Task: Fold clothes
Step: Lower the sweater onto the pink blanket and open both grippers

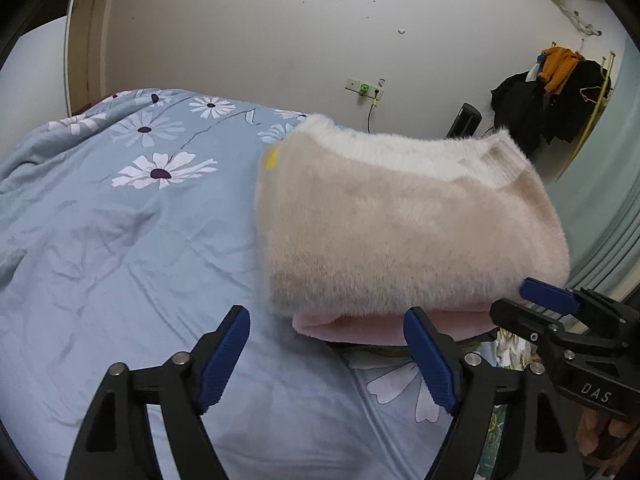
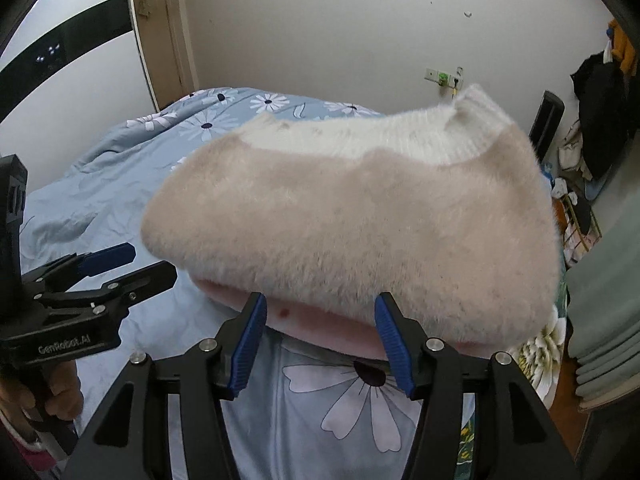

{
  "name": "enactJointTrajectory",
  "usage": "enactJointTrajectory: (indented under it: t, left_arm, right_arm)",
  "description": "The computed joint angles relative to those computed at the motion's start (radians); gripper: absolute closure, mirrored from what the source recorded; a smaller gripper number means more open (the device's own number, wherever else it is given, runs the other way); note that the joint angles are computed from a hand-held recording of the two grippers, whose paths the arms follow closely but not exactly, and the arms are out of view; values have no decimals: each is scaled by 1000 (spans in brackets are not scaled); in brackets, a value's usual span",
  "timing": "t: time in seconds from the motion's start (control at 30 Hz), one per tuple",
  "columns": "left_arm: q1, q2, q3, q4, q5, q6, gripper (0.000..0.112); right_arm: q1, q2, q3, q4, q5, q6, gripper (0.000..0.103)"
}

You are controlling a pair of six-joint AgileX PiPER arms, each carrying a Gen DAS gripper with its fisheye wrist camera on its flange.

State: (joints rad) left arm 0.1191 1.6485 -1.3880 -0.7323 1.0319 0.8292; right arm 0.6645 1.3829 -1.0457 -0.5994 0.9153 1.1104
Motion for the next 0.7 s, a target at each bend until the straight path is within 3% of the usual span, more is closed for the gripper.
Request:
enactJointTrajectory:
  t: [0.1,0.3,0.7]
  left_arm:
    - [-26,-12,36,24,-40,5,29]
    - [-61,-15,84,52,-89,3,28]
    - [-92,12,116,81,-194,-61,9]
  right_arm:
    - [1,17,8,8,-14,-7,36]
    - [-8,61,11,69,-43,-60,36]
    - [-47,86,34,83,-73,-38,36]
